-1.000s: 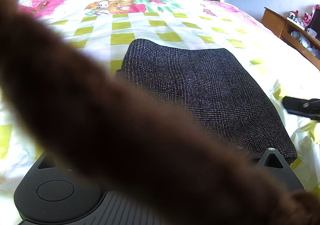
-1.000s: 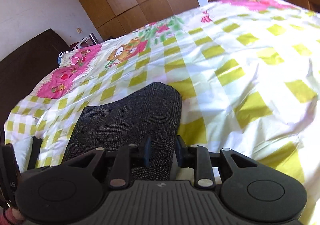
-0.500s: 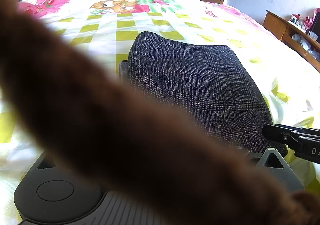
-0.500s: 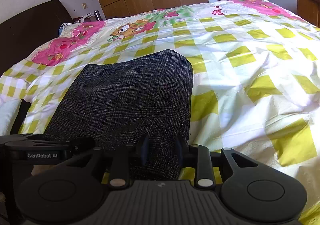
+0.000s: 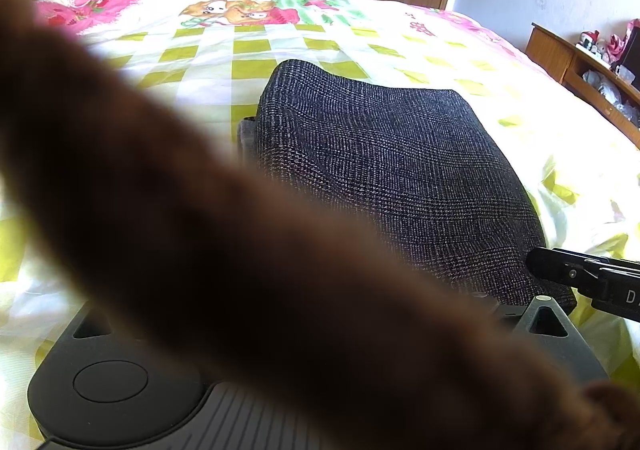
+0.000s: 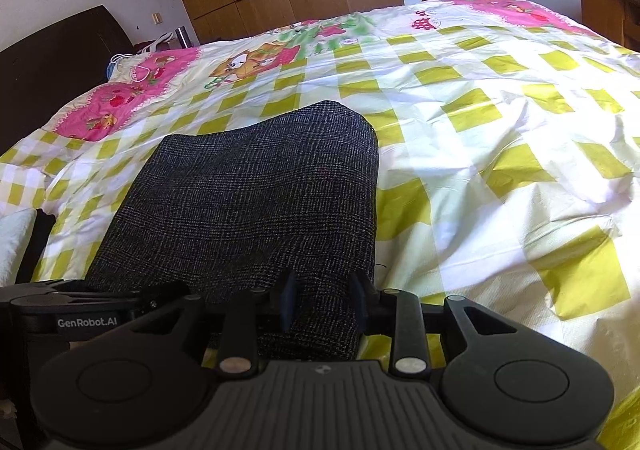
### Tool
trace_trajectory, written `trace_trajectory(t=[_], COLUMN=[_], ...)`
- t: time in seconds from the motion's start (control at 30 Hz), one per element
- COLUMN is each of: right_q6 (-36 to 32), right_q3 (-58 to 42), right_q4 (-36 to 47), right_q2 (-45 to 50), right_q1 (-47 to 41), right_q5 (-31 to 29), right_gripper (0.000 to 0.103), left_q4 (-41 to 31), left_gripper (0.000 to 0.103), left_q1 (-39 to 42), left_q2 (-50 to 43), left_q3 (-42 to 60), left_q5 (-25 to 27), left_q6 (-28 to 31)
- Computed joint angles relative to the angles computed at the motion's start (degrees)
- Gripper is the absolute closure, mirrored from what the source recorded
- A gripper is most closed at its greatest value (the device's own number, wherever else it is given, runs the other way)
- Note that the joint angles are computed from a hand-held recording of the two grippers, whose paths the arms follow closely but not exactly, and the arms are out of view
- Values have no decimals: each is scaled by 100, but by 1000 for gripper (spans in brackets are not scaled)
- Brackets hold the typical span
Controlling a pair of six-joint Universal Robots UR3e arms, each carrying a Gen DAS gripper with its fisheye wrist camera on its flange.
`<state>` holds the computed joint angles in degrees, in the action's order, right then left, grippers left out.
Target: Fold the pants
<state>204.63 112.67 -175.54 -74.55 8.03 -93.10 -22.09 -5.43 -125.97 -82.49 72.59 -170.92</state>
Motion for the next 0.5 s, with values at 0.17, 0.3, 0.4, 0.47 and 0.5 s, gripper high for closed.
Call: trace_trajectory(t=[0.17, 0.3, 0.4, 0.47, 0.5], right_q6=[18, 11, 23, 60, 69], right_q3=[-357, -744, -1149, -1332, -1328], right_q4=[603, 1215, 1807, 2029, 2007], right_q2=[-33, -18, 26, 70, 84], right_q1=[107, 231, 322, 314, 311], right_q5=[-168, -354, -478, -458, -457], right_gripper=[58, 58, 58, 57, 57], left_q4=[52, 35, 5, 2, 14], left_gripper=[0, 0, 0, 0, 0], left_q1=[-21, -1, 3, -2, -10], left_q2=[-33, -63, -77, -76, -68], left_q3=[12, 41, 73, 75, 64], left_q5=[23, -29, -45, -34, -19], left_q6=[31, 72, 109, 91, 78])
